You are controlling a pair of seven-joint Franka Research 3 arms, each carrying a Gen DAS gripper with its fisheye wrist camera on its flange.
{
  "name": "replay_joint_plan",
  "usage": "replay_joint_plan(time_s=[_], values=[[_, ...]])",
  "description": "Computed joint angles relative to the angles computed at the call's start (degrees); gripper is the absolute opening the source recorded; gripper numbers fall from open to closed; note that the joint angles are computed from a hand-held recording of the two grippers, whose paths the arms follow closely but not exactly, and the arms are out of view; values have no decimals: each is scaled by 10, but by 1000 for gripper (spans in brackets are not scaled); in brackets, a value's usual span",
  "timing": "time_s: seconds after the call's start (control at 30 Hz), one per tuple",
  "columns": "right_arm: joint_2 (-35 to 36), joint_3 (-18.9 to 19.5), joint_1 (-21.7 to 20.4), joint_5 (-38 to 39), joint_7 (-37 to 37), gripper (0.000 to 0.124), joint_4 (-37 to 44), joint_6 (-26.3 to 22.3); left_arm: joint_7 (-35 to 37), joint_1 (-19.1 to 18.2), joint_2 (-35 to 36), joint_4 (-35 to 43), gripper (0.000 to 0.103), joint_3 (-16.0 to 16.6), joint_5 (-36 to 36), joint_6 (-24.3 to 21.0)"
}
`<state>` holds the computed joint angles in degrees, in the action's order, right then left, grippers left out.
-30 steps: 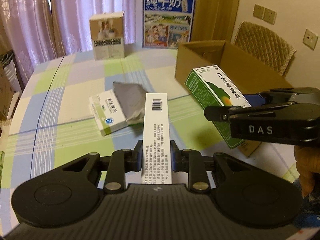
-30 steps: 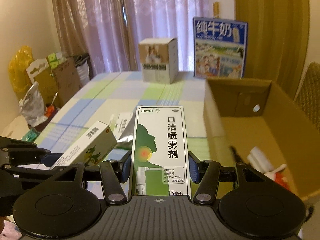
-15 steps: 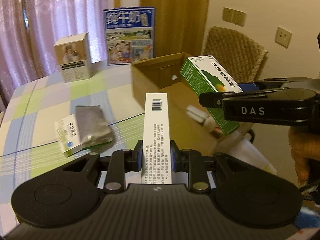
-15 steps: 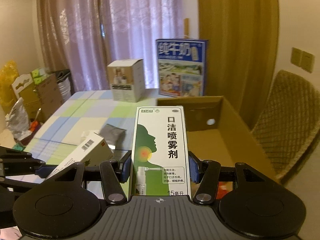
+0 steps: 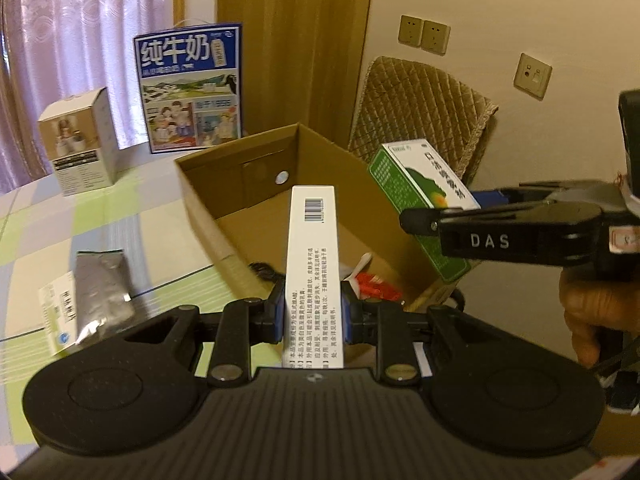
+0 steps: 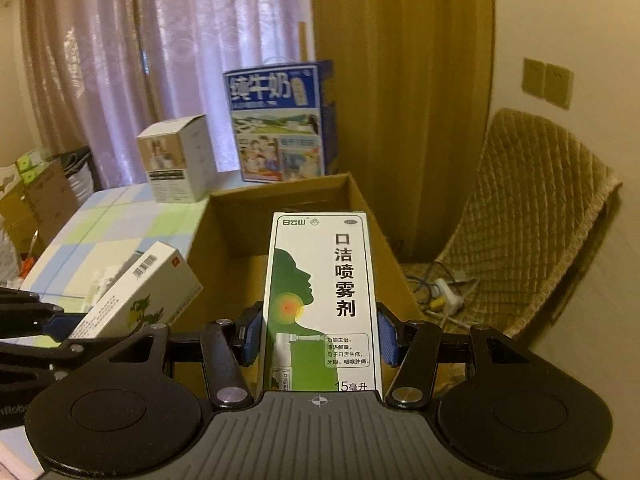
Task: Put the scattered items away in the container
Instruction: 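Lower both held boxes over the cardboard box, then open left tool to drop white box while right tool drops green box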
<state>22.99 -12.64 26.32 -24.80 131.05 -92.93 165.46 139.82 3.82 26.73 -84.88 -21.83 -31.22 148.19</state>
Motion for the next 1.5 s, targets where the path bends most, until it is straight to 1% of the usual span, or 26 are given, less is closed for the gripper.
replay_joint_plan(time_s=[0.2, 0.3, 0.33, 0.37, 0.4, 0.5, 0.67, 0.9, 0.97, 1.0, 1.03, 1.07, 1.1, 1.13, 1.2, 1.33, 1.5], values=[[11, 12, -23, 34, -30, 53, 7, 0, -64, -30, 57, 75, 21, 8, 40, -17], [22, 14, -28, 52, -45, 53, 17, -1, -83, -35, 86, 109, 21, 2, 55, -18], [25, 15, -29, 58, -49, 53, 20, -1, -81, -34, 93, 115, 23, -4, 55, -13], [28, 15, -30, 64, -53, 53, 23, -1, -80, -33, 99, 120, 28, -9, 56, -8], [32, 15, -31, 70, -57, 53, 27, -2, -84, -34, 103, 126, 40, -9, 60, -7], [37, 15, -31, 84, -68, 53, 28, 0, -91, -33, 110, 131, 40, -11, 71, 1], [46, 17, -31, 104, -86, 53, 35, -4, -97, -19, 102, 112, 40, -14, 78, 10], [63, 23, -30, 127, -111, 53, 61, -4, -93, 7, 80, 72, 40, -24, 60, 22], [71, 36, -38, 143, -129, 53, 72, 4, -90, 13, 74, 63, 40, -26, 53, 24], [74, 41, -42, 153, -138, 53, 73, 17, -89, 15, 72, 60, 41, -25, 51, 24], [76, 39, -40, 159, -139, 56, 71, 34, -88, 16, 70, 58, 41, -25, 49, 23], [78, 20, -27, 159, -127, 62, 71, 43, -87, 18, 68, 55, 41, -24, 47, 23], [80, -1, -11, 156, -111, 74, 71, 47, -85, 20, 66, 52, 42, -23, 45, 24], [78, -13, -2, 156, -100, 76, 67, 54, -83, 22, 62, 47, 44, -23, 42, 28], [72, -10, -3, 164, -104, 76, 59, 59, -79, 26, 56, 37, 45, -22, 37, 35], [51, -20, 10, 163, -103, 78, 31, 61, -74, 35, 46, 21, 46, -20, 27, 41], [25, -30, 28, 152, -82, 82, -2, 66, -60, 51, 20, -17, 46, -22, 3, 57]])
